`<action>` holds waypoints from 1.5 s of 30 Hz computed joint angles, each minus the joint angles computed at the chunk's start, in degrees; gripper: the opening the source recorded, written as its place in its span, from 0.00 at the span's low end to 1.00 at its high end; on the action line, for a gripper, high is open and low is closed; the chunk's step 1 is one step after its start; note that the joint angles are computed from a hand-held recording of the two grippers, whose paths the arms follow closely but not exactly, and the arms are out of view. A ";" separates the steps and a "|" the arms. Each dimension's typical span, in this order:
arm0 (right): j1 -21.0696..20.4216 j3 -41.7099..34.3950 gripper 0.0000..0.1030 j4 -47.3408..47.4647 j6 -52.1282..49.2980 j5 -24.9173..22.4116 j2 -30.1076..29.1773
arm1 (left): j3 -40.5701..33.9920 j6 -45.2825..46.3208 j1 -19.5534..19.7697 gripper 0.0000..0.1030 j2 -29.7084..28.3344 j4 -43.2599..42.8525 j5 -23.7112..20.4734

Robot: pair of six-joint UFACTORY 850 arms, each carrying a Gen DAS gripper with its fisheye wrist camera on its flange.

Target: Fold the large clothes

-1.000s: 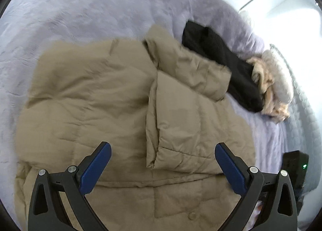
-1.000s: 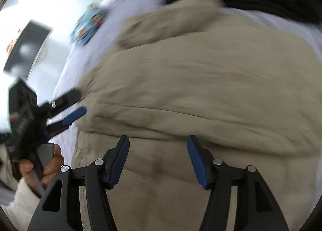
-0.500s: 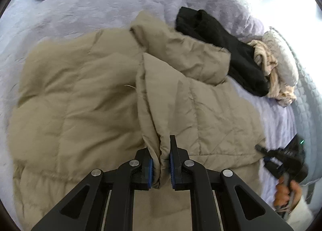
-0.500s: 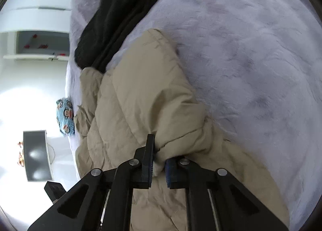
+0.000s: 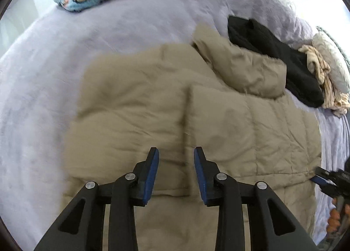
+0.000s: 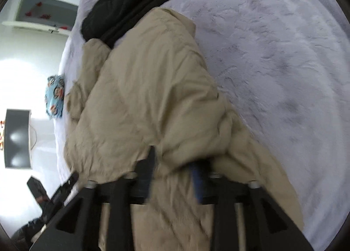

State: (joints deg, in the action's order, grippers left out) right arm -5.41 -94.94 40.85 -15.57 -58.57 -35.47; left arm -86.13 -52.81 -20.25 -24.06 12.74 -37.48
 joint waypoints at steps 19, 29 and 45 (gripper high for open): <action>-2.25 -27.94 0.10 11.43 2.66 -5.01 -20.65 | -15.75 10.16 -1.11 0.34 -14.18 -2.83 -1.48; -0.30 -26.17 0.12 -2.88 5.65 3.43 -19.80 | -17.65 11.78 -1.64 0.34 -15.79 -2.46 -2.79; 3.96 -15.56 0.06 -9.58 -11.45 3.11 -10.50 | -11.46 14.50 -1.08 0.34 -12.84 -2.92 2.22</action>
